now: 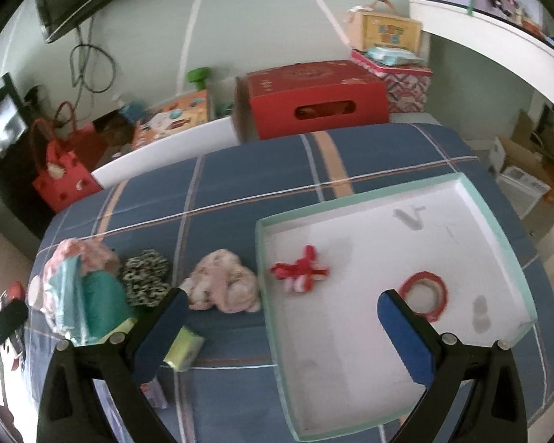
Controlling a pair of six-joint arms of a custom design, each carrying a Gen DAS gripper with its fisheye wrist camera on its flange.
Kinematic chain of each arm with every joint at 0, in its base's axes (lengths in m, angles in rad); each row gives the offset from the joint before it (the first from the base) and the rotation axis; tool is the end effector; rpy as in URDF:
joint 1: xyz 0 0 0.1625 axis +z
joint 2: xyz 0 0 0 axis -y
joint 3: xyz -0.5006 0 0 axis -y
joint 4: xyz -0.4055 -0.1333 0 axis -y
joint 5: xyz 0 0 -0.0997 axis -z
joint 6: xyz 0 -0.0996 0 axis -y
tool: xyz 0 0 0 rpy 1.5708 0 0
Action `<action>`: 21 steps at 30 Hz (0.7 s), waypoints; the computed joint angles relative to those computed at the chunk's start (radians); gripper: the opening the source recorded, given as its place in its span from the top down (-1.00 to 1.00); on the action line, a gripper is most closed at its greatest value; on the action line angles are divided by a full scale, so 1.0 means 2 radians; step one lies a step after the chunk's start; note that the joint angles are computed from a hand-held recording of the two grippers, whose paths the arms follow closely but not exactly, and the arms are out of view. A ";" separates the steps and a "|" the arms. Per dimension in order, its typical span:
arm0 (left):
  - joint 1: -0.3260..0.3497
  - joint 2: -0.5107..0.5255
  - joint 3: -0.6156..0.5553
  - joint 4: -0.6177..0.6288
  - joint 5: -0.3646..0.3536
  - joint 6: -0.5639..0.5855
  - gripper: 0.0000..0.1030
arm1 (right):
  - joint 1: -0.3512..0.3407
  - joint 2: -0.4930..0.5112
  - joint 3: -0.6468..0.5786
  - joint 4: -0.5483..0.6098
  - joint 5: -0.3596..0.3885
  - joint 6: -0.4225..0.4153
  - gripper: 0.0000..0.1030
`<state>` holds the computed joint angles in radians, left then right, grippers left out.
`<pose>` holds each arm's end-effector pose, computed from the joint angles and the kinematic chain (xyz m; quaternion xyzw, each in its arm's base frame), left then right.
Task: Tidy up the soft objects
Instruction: 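Move the left tool to the round gold disc while the right tool approaches the blue face mask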
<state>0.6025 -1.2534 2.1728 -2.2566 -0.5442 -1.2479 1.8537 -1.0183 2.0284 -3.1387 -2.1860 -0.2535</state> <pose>-0.2775 -0.4561 0.2424 -0.0639 0.8647 -0.3911 0.3085 0.2420 -0.5607 0.2290 0.1624 -0.9056 0.2666 0.2872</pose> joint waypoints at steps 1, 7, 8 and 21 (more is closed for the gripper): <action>-0.001 -0.015 0.003 0.041 0.008 -0.043 -0.82 | 0.002 0.002 0.000 0.002 0.002 -0.001 -1.00; 0.010 -0.069 0.014 0.199 0.006 -0.217 -0.82 | 0.020 0.019 0.000 0.007 0.012 -0.012 -1.00; 0.013 -0.078 0.019 0.211 0.001 -0.237 -0.82 | 0.022 0.023 -0.001 0.008 0.014 -0.013 -1.00; 0.035 -0.105 0.048 0.206 -0.028 -0.262 -0.82 | 0.075 0.076 0.001 0.001 0.059 -0.057 -1.00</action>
